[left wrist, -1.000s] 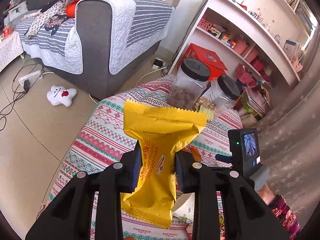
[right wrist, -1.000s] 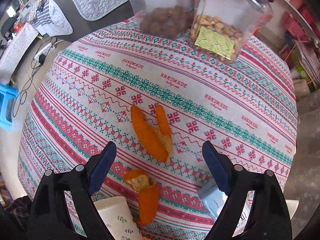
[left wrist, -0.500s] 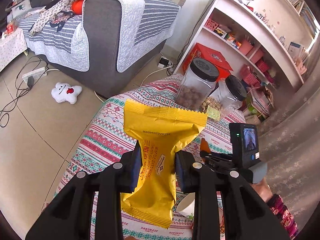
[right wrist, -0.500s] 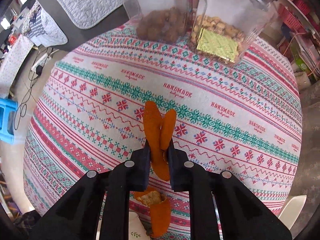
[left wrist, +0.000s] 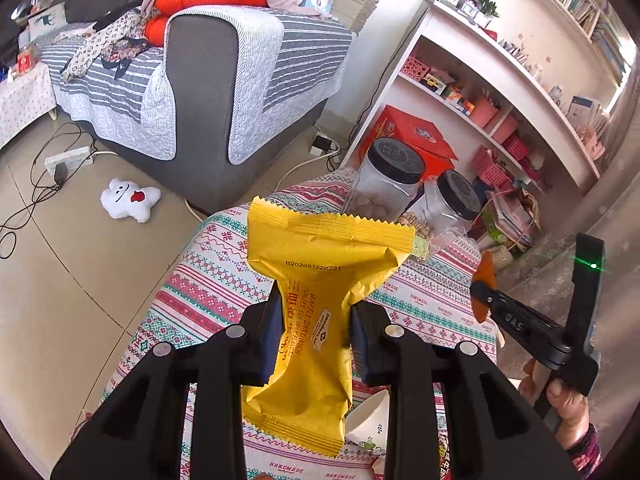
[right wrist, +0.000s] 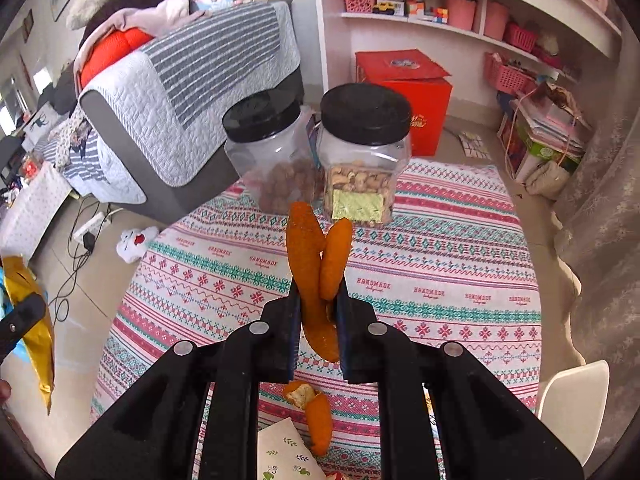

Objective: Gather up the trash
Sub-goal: 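Grasp the orange peel with the right tool and lift it, then drop the orange peel into the bin with the right tool while the left tool drops the wrapper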

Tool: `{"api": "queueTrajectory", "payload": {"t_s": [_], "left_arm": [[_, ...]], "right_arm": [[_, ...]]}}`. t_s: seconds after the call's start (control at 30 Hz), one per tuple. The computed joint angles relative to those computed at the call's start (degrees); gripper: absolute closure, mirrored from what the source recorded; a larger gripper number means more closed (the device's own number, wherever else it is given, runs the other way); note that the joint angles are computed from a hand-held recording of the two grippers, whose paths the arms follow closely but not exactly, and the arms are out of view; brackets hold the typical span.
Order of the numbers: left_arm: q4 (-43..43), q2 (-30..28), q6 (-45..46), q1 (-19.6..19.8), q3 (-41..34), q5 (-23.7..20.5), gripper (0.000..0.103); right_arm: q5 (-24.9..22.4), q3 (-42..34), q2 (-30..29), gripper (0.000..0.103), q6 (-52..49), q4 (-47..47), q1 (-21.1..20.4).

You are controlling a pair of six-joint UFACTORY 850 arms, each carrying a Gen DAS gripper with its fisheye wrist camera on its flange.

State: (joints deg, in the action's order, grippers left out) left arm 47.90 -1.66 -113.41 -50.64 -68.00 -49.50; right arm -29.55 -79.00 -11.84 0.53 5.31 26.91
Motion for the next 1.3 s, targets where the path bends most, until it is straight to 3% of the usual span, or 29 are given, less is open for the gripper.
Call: {"api": "queueTrajectory", "payload": {"t_s": [0.33, 0.73, 1.03, 1.3], "left_arm": [[1.67, -0.49, -2.89, -0.44, -0.37, -1.23, 0.073], [3.67, -3.8, -3.07, -1.57, -3.72, -3.8, 0.073], [2.2, -7.29, -0.77, -1.46, -6.87, -3.42, 0.073], [1.04, -12.7, 4.36, -2.36, -12.67, -3.91, 0.073]], "right_arm": [[6.63, 10.7, 10.7, 0.088, 32.08, -26.67, -3.34], [4.41, 20.52, 19.21, 0.087, 63.02, -53.14, -13.39], [1.67, 24.89, 21.22, 0.087, 70.39, -56.15, -21.8], [0.54, 25.7, 19.87, 0.082, 63.36, -48.49, -28.35]]}}
